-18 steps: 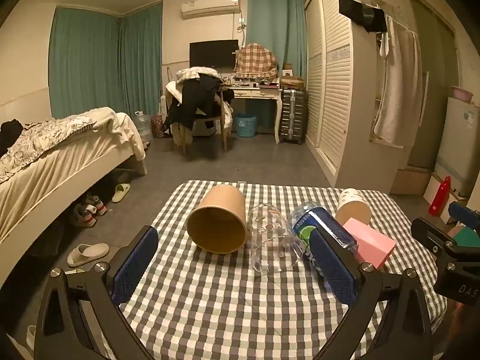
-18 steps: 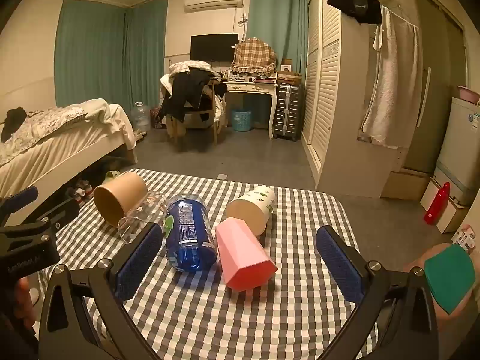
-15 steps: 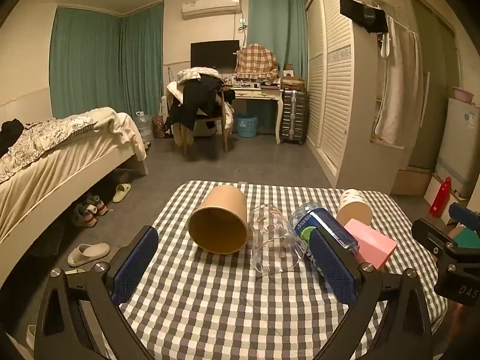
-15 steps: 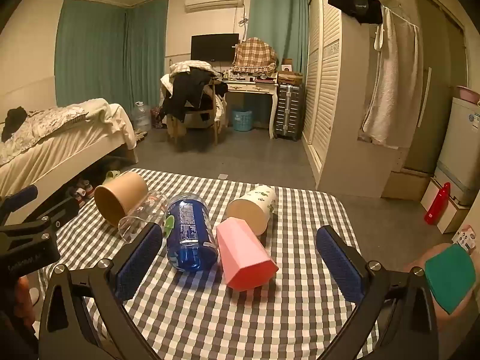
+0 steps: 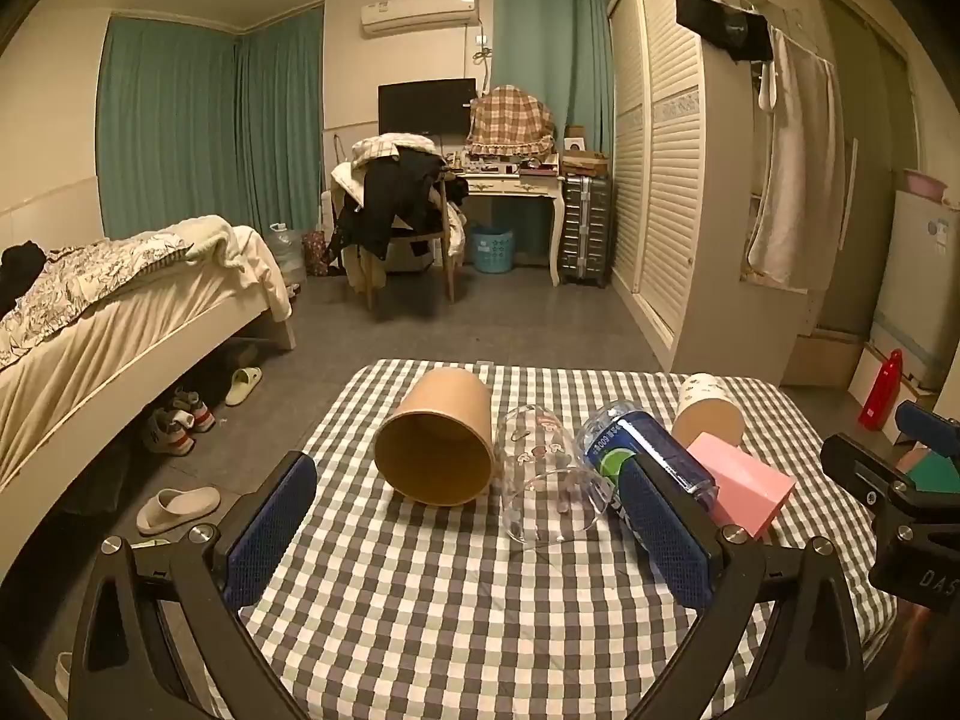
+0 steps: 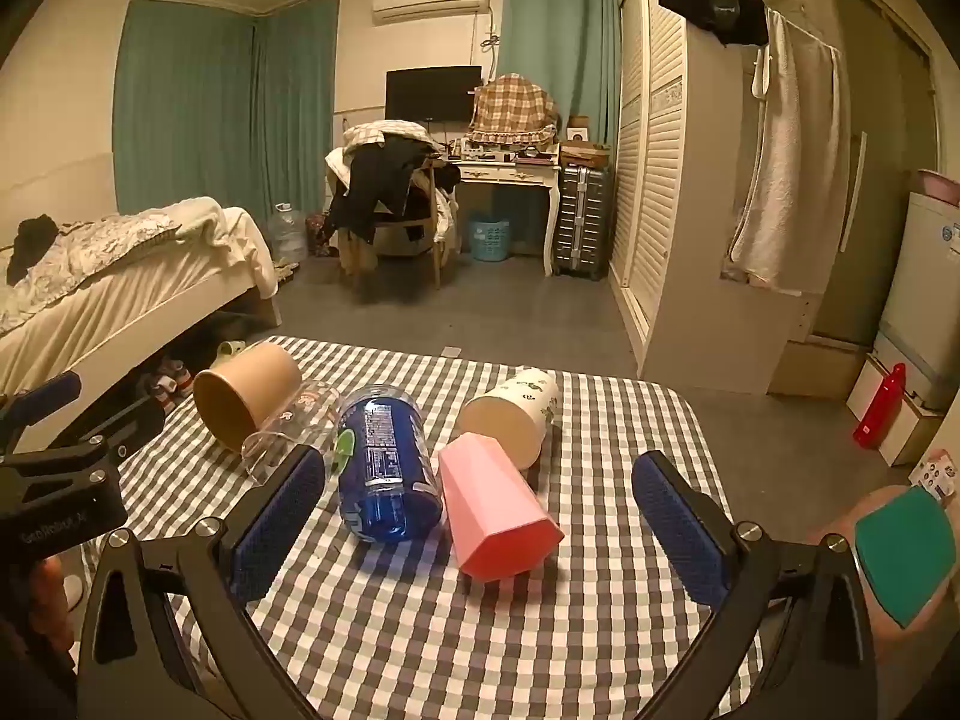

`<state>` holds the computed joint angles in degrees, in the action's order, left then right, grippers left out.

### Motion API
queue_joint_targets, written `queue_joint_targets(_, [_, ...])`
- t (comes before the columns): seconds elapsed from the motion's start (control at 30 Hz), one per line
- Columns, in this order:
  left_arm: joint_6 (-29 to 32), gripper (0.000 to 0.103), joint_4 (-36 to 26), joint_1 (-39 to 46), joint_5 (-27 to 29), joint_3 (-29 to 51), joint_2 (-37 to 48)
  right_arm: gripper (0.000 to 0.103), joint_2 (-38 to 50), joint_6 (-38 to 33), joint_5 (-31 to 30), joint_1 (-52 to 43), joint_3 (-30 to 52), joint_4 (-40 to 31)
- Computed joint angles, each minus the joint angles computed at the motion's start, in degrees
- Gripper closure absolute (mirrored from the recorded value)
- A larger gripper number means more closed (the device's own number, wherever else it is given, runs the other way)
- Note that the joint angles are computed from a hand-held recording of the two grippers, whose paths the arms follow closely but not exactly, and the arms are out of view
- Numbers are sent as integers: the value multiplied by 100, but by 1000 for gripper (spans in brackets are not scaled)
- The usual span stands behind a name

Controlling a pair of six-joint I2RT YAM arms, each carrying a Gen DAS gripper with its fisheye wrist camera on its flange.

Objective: Flip cup upside down

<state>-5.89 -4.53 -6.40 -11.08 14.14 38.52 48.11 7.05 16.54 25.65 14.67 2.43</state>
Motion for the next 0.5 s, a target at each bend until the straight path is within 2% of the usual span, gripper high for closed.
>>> queue_joint_targets(0.5, [-113, 0, 331, -232, -212, -231, 154, 0, 3, 35, 45, 61, 15, -31])
